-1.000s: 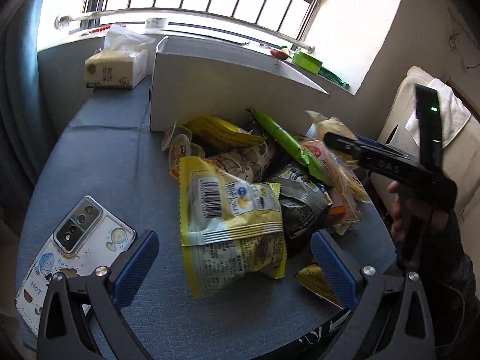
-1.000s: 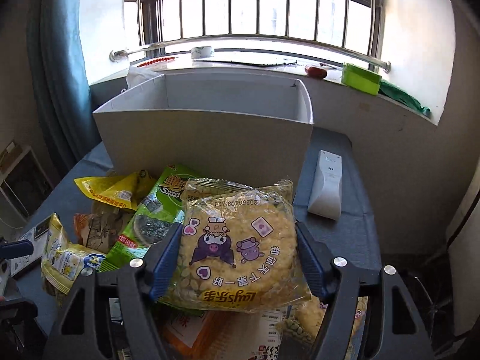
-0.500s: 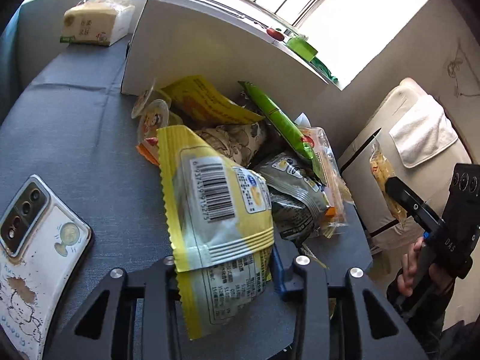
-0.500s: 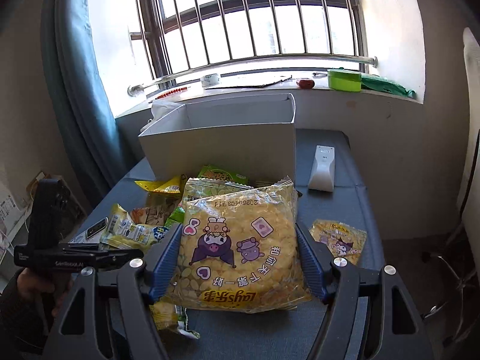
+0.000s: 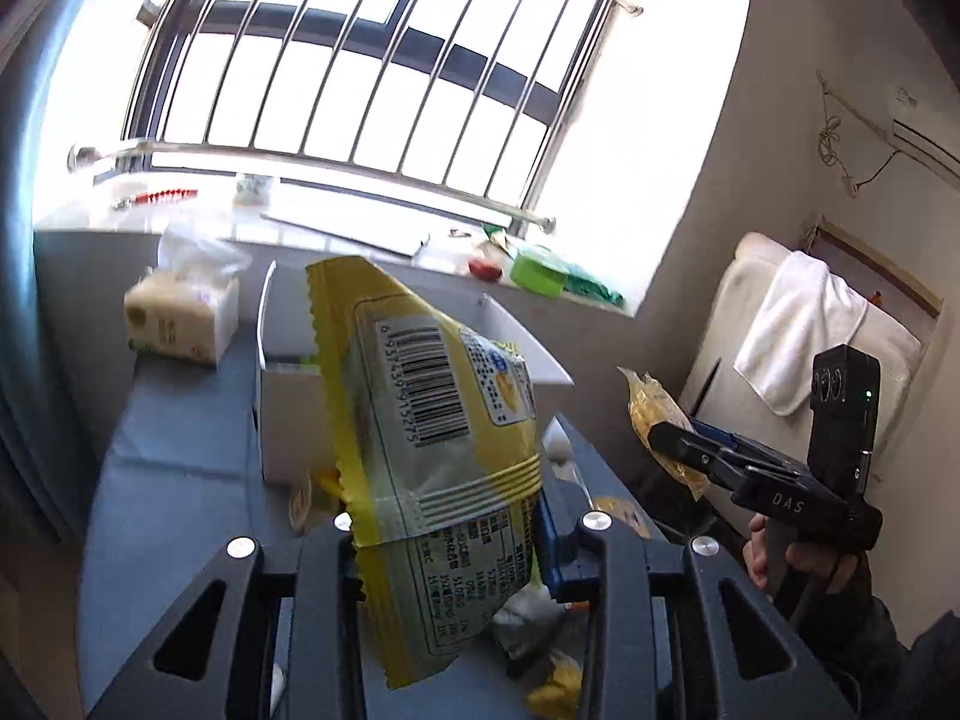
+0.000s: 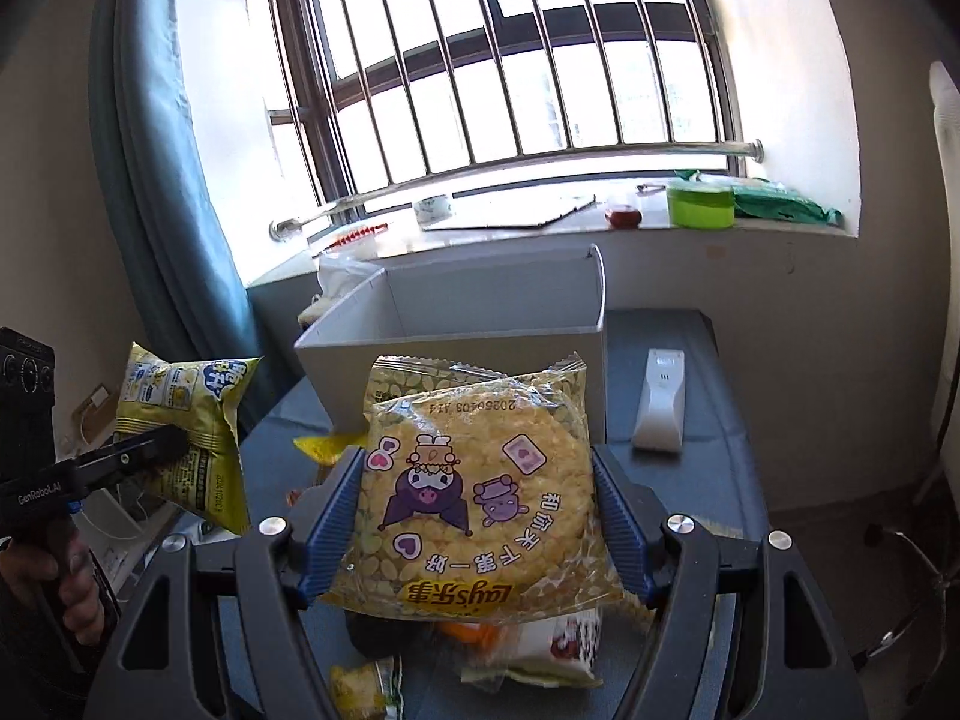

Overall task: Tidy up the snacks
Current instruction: 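Grasp yellow chip bag with left tool while right tool grasps round corn cracker pack, drop both into box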

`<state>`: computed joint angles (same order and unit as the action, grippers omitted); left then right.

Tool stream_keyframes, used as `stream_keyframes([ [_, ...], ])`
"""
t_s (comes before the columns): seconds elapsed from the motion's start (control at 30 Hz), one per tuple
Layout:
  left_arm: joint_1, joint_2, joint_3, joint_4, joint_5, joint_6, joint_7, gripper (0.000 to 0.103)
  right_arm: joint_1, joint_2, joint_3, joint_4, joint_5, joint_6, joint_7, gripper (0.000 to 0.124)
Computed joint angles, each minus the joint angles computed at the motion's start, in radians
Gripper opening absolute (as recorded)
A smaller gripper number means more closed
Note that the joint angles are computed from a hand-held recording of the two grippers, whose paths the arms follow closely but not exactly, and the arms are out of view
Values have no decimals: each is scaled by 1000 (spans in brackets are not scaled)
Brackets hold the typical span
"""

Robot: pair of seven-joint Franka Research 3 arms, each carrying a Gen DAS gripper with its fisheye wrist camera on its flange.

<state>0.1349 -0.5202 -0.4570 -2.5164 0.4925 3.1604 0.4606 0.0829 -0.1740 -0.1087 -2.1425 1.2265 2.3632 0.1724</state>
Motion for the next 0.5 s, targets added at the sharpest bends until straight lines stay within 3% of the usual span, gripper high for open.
stream_keyframes([
  [0.03,18,41,2,51,14,-16,25,36,8,29,10,42,6,14,17,77],
  [0.1,114,125,-50,167,64,-59,21,36,20,107,32,146,4,39,68,77],
  [0.17,153,235,-67,289,115,-129,23,36,30,202,64,265,-49,87,161,77],
  [0.37,121,508,-40,583,230,-373,32,40,32,476,133,612,-278,75,446,77],
  [0.43,93,565,-22,647,126,-464,129,55,11,541,159,699,-302,28,476,81],
  [0.47,85,567,-9,647,92,-477,136,65,8,571,164,743,-337,1,518,97],
  [0.5,77,558,6,636,79,-474,128,90,4,585,170,761,-357,-2,547,103],
])
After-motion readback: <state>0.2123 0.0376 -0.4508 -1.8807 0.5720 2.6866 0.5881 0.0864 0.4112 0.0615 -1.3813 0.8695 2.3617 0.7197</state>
